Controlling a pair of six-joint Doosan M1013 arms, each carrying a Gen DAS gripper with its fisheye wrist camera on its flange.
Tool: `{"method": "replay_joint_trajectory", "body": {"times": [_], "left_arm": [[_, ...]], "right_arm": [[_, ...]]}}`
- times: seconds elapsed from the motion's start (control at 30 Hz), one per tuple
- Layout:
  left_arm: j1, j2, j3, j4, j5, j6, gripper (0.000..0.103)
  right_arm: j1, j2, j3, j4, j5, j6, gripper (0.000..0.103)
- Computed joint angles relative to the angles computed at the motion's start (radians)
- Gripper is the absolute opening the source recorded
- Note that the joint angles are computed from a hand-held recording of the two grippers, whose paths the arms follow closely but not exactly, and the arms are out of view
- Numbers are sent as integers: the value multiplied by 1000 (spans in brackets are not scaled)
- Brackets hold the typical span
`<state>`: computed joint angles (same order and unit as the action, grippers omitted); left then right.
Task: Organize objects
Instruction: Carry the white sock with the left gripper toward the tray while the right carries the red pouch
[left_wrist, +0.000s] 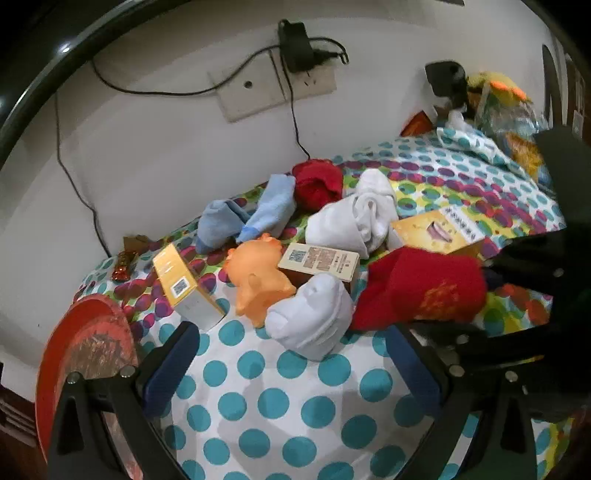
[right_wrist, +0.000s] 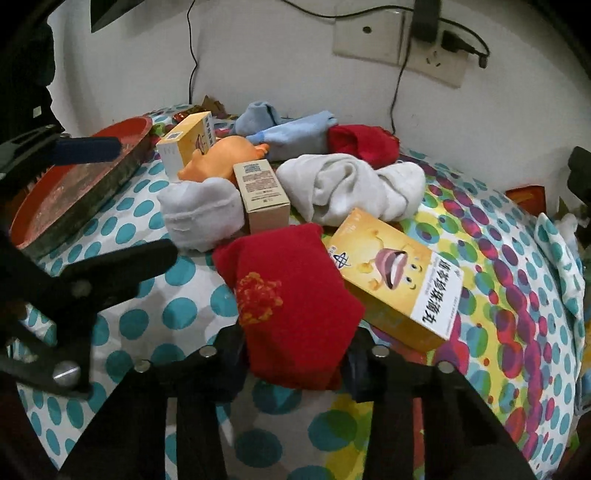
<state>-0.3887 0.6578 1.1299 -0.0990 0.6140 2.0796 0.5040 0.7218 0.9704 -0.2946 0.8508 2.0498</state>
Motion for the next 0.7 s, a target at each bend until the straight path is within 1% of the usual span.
{"method": "replay_joint_trajectory", "body": {"times": [0.1, 0.17, 0.27, 0.33, 0.37, 0.4, 0.43, 0.47, 0.5, 0.6, 0.67, 0.7], "left_arm": [[2, 22, -32, -34, 33, 17, 103], [4, 37, -52, -39, 47, -4, 103], [12, 62, -90, -88, 106, -6, 103], [9, 75, -111, -72, 140, -34, 100], [7, 85, -126, -59, 164, -48, 88], [5, 93, -138, -55, 181, -48, 64], [4, 101, -149, -45, 199, -55, 54], [-3, 110, -161, 1, 214, -94, 53], [-4, 113, -166, 11, 216, -102, 52], [-2, 108, -166, -11, 219, -101, 49], [-1, 95, -149, -23, 207, -93, 49], [-1, 87, -139, -23, 196, -89, 49]], "right_arm": [[-5, -21, 34, 6, -28, 1, 34], [-10, -33, 53, 15, -43, -7, 34], [-16, -47, 79, 14, -66, 2, 34], [-20, -52, 89, 19, -80, 6, 34], [-24, -56, 97, 35, -94, 2, 34], [-26, -58, 103, 41, -103, 2, 34], [-26, -60, 107, 44, -110, 1, 34], [-28, -61, 112, 52, -120, -2, 34], [-28, -62, 113, 55, -124, -2, 34], [-27, -65, 118, 68, -134, -20, 34], [-30, -75, 131, 104, -159, -49, 34], [-32, -83, 143, 130, -184, -69, 34]]}}
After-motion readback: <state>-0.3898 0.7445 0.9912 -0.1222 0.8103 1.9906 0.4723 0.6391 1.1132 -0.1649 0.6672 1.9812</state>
